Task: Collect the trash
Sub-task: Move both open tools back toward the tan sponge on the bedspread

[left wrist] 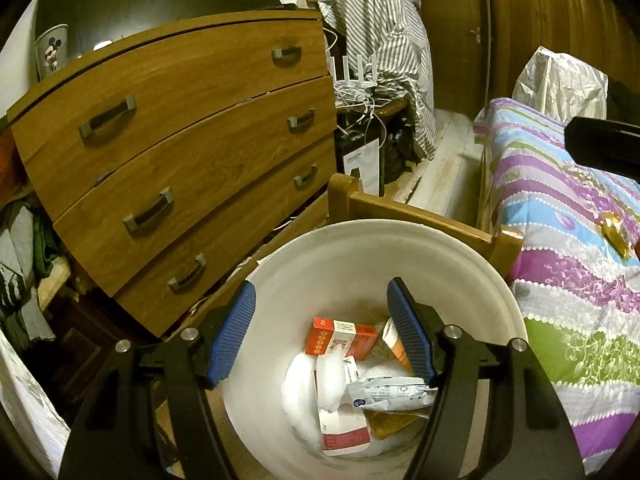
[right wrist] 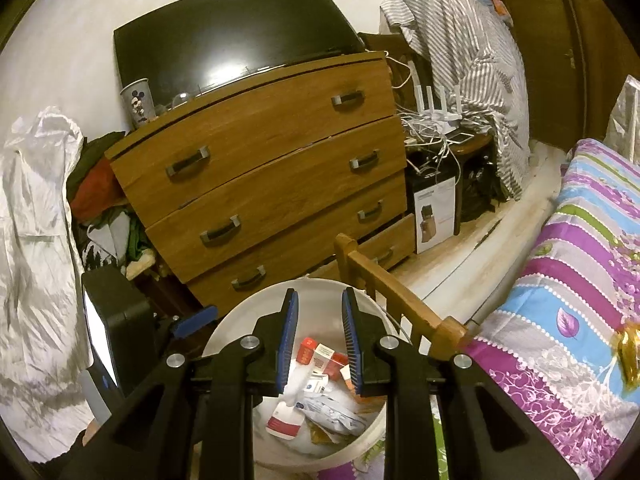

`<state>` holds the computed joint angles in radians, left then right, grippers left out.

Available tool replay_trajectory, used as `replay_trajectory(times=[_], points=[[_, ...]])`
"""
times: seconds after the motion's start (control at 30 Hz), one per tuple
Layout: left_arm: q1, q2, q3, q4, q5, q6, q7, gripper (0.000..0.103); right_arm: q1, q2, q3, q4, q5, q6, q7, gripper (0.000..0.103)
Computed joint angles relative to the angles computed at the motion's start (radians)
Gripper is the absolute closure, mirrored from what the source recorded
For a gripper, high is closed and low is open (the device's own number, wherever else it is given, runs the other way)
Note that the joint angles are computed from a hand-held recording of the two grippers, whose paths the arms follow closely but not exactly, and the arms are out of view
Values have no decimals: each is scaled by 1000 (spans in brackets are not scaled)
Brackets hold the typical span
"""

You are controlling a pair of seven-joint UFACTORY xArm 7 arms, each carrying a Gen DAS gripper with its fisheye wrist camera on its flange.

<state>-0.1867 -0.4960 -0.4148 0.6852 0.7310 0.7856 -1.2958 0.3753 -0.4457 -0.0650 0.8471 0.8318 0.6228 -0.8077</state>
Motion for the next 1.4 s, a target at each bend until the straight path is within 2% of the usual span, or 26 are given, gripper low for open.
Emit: replay_trajectory(times=[0.2,0.33,0.4,0.53,0.73,0.8,0.93,1.1,1.17,1.23,1.33,1.4], points=[[-3,8,-20,15,17,34,-9,37,-10,-64,-28,-53,7,-3,-34,79],[-12,6,-34,23,32,58,-46,35,-26,-179,-57,-154,-9,-29,-64,78],[-15,0,-43,23,38,68,-79,30,-38,-254,-75,-225,-19,-63,-68,76],[-29,-6,-86,30,58,87,-171,27,-87,-423,-100,-394,-86,-177,-63,66],[-72,73,-194,117,147,176,-324,19,-230,-638,-183,-599,-219,-294,-85,50],[-93,117,-225,156,185,205,-369,16,-280,-679,-228,-642,-265,-321,-107,45],[-133,251,-296,262,291,282,-438,12,-400,-710,-383,-672,-369,-280,-169,43],[-208,441,-311,383,362,313,-456,11,-508,-668,-570,-639,-433,-238,-274,42],[-250,536,-309,442,387,333,-448,11,-533,-650,-620,-620,-431,-231,-315,42],[-301,634,-303,507,411,355,-434,11,-552,-606,-706,-573,-425,-200,-368,41],[-375,745,-277,588,446,368,-410,11,-548,-524,-801,-495,-394,-165,-420,41],[-430,831,-255,664,469,385,-366,11,-518,-454,-882,-427,-361,-137,-447,42]])
